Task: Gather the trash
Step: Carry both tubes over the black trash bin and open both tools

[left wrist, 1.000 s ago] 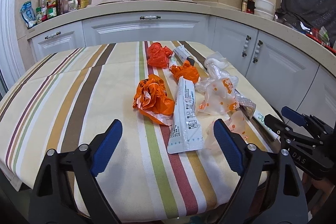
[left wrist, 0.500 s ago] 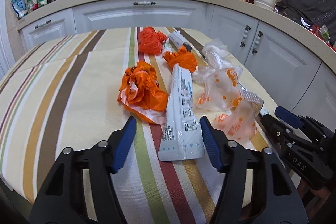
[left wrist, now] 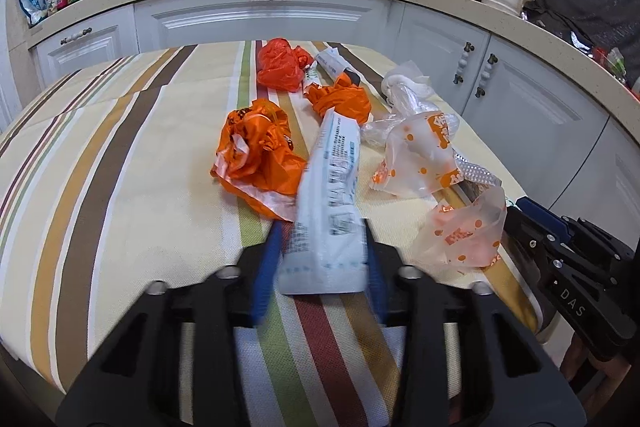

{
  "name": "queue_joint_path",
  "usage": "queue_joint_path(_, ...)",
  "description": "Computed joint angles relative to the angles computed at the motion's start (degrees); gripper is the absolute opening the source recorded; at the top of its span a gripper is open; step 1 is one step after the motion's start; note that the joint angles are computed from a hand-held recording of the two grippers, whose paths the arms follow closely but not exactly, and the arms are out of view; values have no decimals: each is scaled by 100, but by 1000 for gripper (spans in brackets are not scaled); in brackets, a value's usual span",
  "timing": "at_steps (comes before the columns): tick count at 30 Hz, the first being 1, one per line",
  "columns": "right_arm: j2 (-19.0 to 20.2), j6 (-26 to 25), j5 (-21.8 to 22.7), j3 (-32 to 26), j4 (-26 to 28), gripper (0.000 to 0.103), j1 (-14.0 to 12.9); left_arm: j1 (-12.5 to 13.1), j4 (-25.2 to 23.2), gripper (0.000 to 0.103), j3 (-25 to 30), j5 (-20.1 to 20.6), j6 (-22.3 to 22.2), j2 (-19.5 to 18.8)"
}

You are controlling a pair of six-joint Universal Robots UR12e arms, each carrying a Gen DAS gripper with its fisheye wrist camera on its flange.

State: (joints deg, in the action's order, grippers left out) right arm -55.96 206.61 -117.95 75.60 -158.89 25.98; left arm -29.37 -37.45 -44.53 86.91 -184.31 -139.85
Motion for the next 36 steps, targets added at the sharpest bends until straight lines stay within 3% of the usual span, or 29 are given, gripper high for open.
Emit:
queue_joint_path(16,3,-173,-196,-15,-177,20,69,6,685,32,-437,6,79,257)
queue_joint_path(24,-63,-250,-545,19,-336,20,113,2,950,32,-372,-99,17,282)
queue_joint_path(29,-173,-178,-902,145,-363,20,87,-69,847,32,61,-343,184,78)
queue_joint_path(36,-414,101,-1502,502,-296,20,-60,-243,40,32,1429,-882,373,-613)
